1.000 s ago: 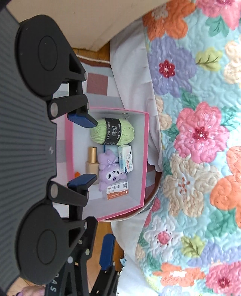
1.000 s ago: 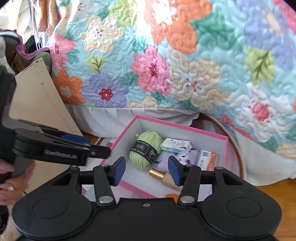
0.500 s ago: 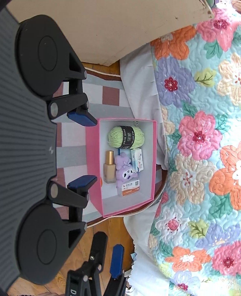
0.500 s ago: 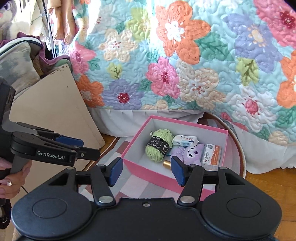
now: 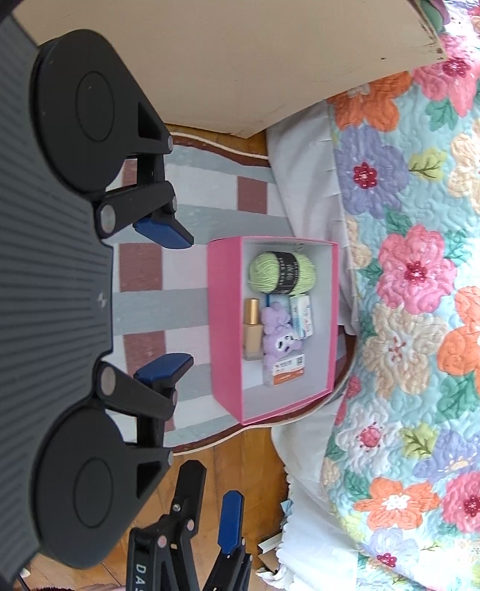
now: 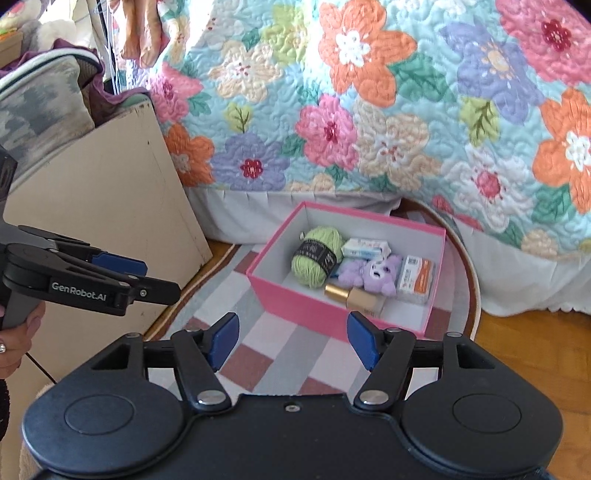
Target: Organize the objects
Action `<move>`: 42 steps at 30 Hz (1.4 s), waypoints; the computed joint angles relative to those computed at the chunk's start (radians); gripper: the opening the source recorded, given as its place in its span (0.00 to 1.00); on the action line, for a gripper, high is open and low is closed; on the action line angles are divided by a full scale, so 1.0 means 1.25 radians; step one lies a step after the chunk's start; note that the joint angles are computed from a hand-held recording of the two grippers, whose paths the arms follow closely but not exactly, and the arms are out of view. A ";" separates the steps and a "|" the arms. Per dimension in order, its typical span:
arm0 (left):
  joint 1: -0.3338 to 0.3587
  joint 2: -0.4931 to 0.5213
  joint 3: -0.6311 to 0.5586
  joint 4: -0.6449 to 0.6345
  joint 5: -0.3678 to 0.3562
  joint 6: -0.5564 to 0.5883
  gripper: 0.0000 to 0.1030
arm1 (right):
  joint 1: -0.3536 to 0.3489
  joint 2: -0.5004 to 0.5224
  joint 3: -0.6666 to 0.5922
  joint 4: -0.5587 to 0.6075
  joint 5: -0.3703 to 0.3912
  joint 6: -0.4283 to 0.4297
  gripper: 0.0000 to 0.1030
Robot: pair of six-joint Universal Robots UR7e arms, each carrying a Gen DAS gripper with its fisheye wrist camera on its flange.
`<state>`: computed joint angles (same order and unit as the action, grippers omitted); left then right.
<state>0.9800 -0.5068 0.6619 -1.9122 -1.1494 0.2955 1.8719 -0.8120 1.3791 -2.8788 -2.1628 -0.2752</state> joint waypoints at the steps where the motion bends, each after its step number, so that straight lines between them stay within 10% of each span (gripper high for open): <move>1: 0.000 -0.006 0.012 -0.002 0.003 -0.004 0.60 | 0.000 -0.002 0.005 -0.001 -0.005 -0.001 0.68; 9: -0.002 -0.039 0.087 -0.019 0.030 -0.040 0.61 | 0.002 0.000 0.038 -0.015 -0.055 0.022 0.83; 19: -0.004 -0.055 0.130 -0.043 0.053 -0.057 0.96 | 0.004 0.015 0.042 0.018 -0.152 0.084 0.89; 42: -0.017 -0.056 0.147 0.029 0.133 -0.122 0.96 | 0.010 -0.001 0.050 0.094 -0.212 0.223 0.89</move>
<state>0.9584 -0.5763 0.8462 -1.8763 -0.9827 0.1429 1.8846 -0.8127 1.4415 -2.7607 -2.4272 0.0041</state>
